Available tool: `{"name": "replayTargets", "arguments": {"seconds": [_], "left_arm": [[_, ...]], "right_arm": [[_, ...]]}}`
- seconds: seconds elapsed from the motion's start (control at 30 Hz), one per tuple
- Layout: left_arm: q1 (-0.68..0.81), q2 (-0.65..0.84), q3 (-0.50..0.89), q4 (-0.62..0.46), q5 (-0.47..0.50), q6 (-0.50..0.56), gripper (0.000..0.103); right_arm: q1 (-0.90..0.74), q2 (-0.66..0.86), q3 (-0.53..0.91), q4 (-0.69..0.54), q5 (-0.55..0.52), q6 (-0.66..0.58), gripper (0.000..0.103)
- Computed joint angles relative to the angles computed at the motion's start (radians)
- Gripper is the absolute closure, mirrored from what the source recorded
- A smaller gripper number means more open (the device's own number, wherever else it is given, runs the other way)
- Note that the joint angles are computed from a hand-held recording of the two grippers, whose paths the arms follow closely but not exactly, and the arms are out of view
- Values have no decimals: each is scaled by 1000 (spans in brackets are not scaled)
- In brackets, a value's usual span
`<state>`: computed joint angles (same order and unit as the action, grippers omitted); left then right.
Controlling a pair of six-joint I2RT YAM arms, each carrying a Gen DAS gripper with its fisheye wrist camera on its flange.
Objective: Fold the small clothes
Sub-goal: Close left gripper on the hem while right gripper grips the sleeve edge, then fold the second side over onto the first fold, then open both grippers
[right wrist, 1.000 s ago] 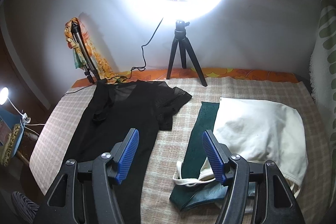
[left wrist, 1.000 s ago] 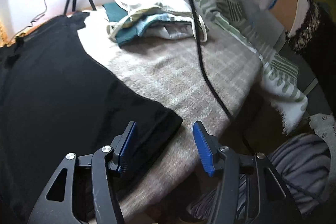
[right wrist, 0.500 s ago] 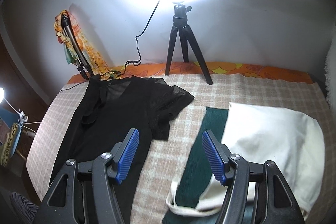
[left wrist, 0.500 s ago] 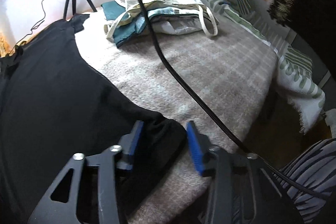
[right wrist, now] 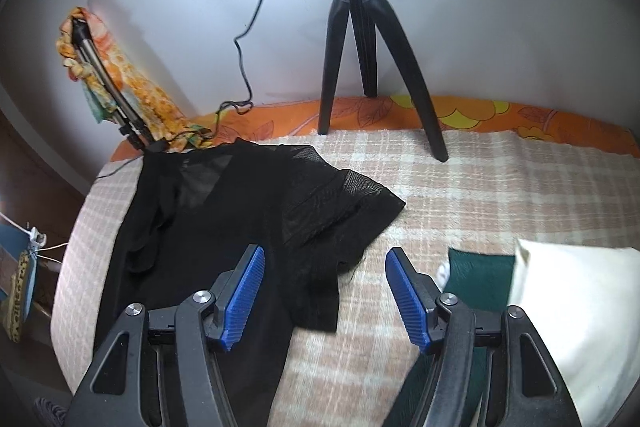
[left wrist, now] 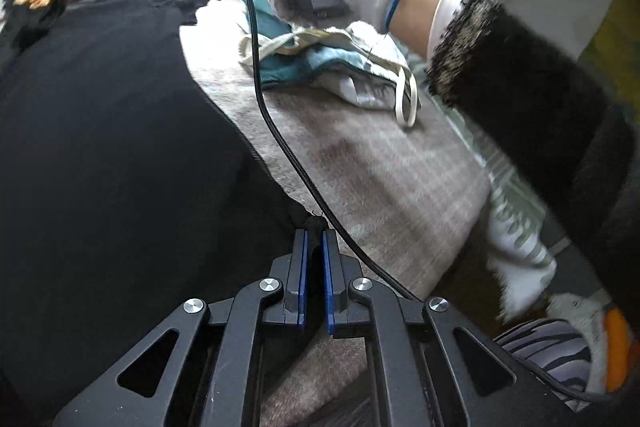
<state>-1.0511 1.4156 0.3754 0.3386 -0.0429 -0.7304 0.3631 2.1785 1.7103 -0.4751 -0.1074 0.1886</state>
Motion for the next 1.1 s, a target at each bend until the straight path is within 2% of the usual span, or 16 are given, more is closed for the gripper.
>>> {"name": "replayTargets", "arguments": {"seconds": [0.53,0.6,0.67,0.7,0.73,0.77,0.83,1.1], "left_arm": [[23,-103,-82,52,19,-27,100],[25,-113,-90,56,17,-30,100],[28,-124,-101,65,18,-36,100],[29,-129,-107,73,18,-39,100],[30,-135,-116,82,18,-42,100],[30,-142,-123,88,14,-43,100],[29,-143,-136,100,8,-47,100],[51,-214,-199,110,4,-82,100]], "right_arm": [[4,344,461,-205,90,85,35],[6,374,492,-221,103,84,41],[22,369,469,-194,157,70,58],[31,368,461,-184,185,57,62],[42,372,460,-178,207,39,69],[48,369,452,-167,213,28,86],[50,367,445,-154,170,29,100],[65,350,482,-161,178,60,102]]}}
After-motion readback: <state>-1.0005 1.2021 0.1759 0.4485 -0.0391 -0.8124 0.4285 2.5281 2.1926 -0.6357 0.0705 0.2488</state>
